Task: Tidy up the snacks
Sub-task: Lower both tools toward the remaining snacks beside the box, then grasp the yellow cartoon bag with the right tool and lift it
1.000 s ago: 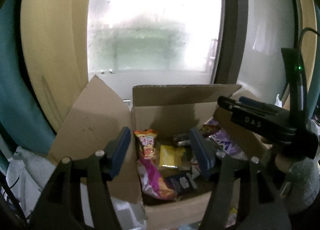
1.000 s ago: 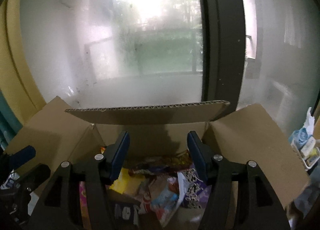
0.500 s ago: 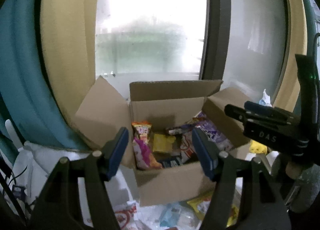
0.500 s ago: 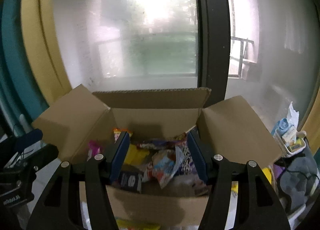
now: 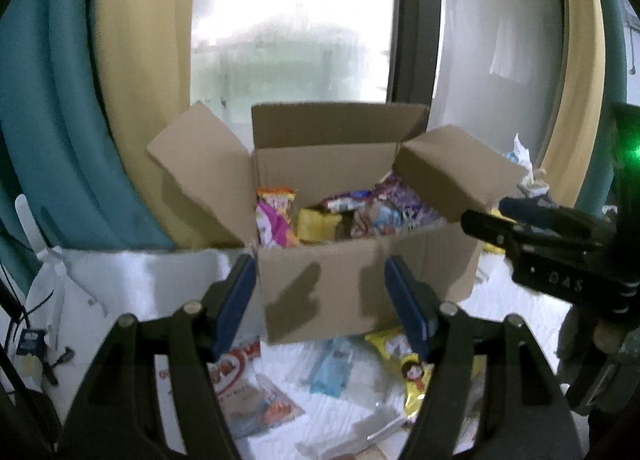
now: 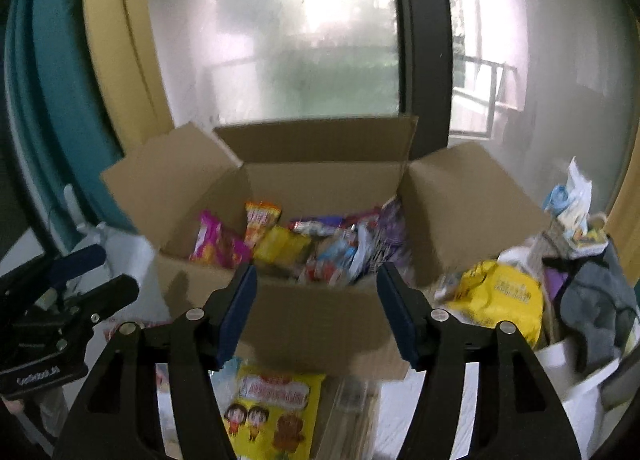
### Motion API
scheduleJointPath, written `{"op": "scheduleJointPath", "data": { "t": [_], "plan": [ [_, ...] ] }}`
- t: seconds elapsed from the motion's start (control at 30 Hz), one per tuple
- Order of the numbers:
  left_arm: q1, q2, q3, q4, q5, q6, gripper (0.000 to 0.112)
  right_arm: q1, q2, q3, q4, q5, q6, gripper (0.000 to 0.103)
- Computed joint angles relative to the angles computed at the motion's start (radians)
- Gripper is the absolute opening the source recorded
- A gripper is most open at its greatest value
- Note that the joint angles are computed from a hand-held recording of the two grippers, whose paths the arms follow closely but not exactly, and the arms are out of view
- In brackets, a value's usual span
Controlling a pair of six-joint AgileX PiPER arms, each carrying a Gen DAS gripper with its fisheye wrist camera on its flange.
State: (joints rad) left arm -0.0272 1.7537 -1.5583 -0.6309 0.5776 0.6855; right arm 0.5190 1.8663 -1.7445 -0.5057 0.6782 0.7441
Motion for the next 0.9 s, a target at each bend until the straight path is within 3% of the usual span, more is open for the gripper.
{"op": "scheduleJointPath", "data": {
  "t": [0.53, 0.73, 0.8, 0.9],
  "plan": [
    [0.050, -0.059, 0.300, -0.145, -0.064, 0.151, 0.069, 0.027, 0.010, 0.202, 0.156, -0.110, -0.023, 0.083],
    [0.087, -0.072, 0.360, -0.196, -0.070, 0.207, 0.069, 0.037, 0.072, 0.178, 0.238, -0.081, -0.086, 0.086],
    [0.102, -0.078, 0.374, -0.217, -0.066, 0.223, 0.074, 0.046, 0.093, 0.168, 0.258, -0.069, -0.106, 0.086],
    [0.124, -0.081, 0.383, -0.232, -0.052, 0.237, 0.079, 0.078, 0.120, 0.147, 0.176, -0.040, -0.069, 0.088]
  ]
}}
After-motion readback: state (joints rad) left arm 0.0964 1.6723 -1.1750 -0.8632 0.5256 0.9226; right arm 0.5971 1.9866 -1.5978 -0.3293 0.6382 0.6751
